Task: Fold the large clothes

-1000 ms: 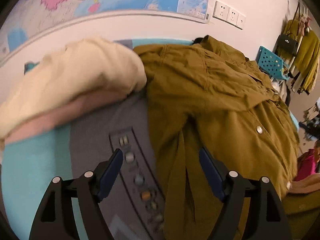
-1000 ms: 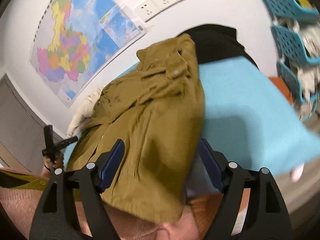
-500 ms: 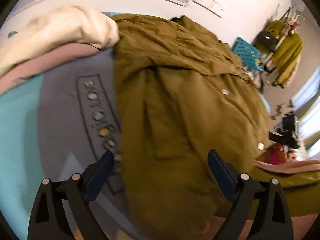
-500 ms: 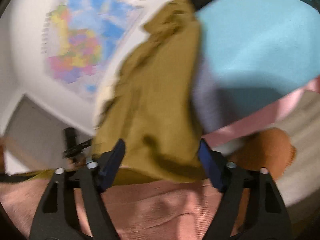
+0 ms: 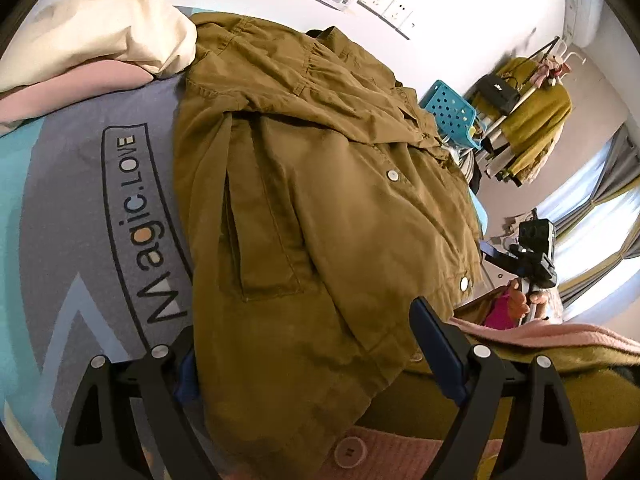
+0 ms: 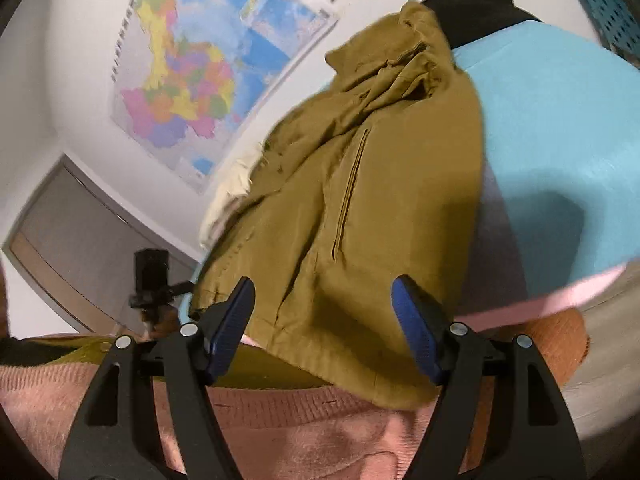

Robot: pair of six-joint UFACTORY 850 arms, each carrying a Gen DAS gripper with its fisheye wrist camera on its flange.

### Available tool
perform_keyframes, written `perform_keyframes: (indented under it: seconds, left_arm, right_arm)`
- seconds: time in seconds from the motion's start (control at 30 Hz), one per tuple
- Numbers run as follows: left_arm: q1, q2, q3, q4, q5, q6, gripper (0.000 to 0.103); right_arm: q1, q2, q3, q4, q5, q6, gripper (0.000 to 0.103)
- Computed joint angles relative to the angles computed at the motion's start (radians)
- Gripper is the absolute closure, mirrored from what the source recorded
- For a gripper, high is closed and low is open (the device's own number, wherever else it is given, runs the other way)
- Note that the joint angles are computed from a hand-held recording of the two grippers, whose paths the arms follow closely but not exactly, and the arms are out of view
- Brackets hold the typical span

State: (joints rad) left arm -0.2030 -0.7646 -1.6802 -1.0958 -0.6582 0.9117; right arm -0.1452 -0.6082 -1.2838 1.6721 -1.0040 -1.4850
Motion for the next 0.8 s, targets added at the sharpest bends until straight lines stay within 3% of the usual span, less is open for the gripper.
perform_keyframes:
  seconds: [0.13, 0.2, 0.23, 0.33, 0.37, 0.4, 0.47, 0.53, 0.67, 0.8]
  left_arm:
    - [0.012, -0.021, -0.029, -0.013, -0.033, -0.007, 0.017]
    - [0.013, -0.031, -0.046, 0.002, -0.041, -0.017, 0.015]
    - [0.009, -0.034, -0.053, 0.009, -0.043, -0.021, 0.011]
    - [-0.004, -0.031, -0.050, 0.027, -0.018, -0.021, 0.007]
    - [-0.007, -0.027, -0.045, 0.036, -0.001, -0.027, 0.010]
    - [-0.009, -0.020, -0.037, 0.037, 0.015, -0.041, 0.018]
    - [-0.012, -0.018, -0.043, 0.108, 0.049, -0.158, 0.082]
    - [0.007, -0.023, -0.059, 0.080, 0.022, -0.212, 0.089]
    - [0.012, 0.020, -0.039, -0.051, 0.056, -0.089, 0.091]
    - [0.026, 0.002, -0.076, -0.097, 0.025, -0.089, 0.090]
  right_arm:
    - [-0.034, 0.044, 0.094, 0.083, 0.037, -0.058, 0.023]
    - [-0.036, 0.027, 0.089, 0.073, 0.079, -0.019, 0.020]
    - [-0.035, 0.002, 0.073, 0.059, 0.056, 0.002, 0.021]
    - [-0.012, -0.048, 0.026, 0.008, -0.001, 0.017, 0.033]
    - [-0.005, -0.055, 0.016, 0.000, -0.039, 0.003, 0.051]
    - [-0.001, -0.049, 0.018, 0.006, -0.064, -0.019, 0.069]
    - [-0.005, -0.002, 0.050, 0.049, -0.101, -0.104, 0.094]
    - [-0.012, 0.052, 0.080, 0.107, -0.139, -0.172, 0.094]
    - [-0.005, 0.147, 0.084, 0.154, -0.077, -0.240, 0.096]
    - [-0.015, 0.107, 0.003, 0.180, -0.104, -0.178, 0.096]
